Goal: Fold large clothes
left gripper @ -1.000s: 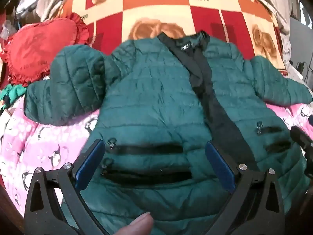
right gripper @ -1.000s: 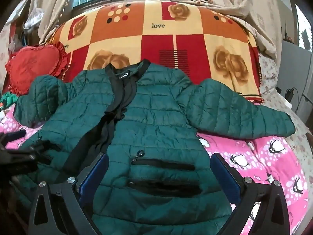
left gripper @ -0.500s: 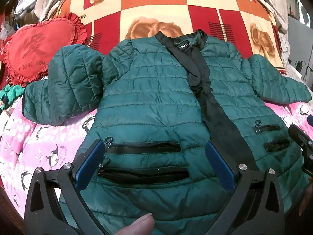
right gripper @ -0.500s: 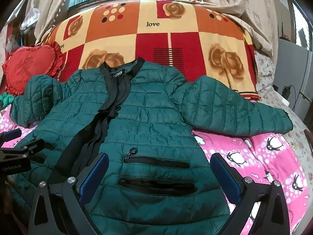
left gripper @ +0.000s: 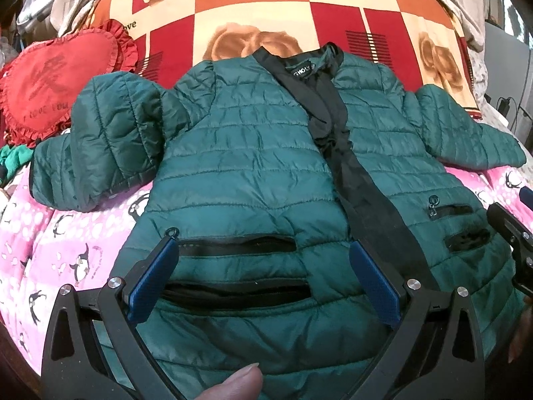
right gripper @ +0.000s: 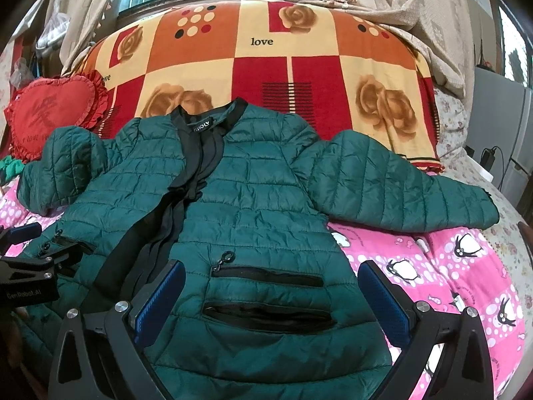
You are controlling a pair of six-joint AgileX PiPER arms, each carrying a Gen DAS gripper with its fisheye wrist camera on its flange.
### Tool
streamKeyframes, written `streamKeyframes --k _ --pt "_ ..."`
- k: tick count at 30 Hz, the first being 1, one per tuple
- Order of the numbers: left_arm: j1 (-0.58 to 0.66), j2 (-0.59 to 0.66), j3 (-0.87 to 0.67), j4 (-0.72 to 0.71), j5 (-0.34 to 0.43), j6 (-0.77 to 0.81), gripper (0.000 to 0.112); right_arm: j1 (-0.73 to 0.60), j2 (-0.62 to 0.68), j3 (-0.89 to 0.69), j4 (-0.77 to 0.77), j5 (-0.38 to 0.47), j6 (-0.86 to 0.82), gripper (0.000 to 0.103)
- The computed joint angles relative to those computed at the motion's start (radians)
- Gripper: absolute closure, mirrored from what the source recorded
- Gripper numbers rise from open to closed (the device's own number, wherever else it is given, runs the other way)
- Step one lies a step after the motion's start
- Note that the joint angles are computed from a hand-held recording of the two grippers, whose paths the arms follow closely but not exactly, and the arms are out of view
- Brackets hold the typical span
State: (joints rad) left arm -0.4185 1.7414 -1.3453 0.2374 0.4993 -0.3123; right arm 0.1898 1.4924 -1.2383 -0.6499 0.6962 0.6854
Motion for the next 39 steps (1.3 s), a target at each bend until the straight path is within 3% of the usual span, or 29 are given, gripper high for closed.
streamKeyframes --k 22,39 --pt "0.034 0.028 -0.031 -0.223 0.032 0.193 0.01 0.002 0.002 0.001 -0.006 -0.003 0.004 0.0" --pt "0.032 0.032 -0.038 -0.179 0.044 0.151 0.01 0.008 0.002 0.002 0.0 -0.011 -0.005 0.0"
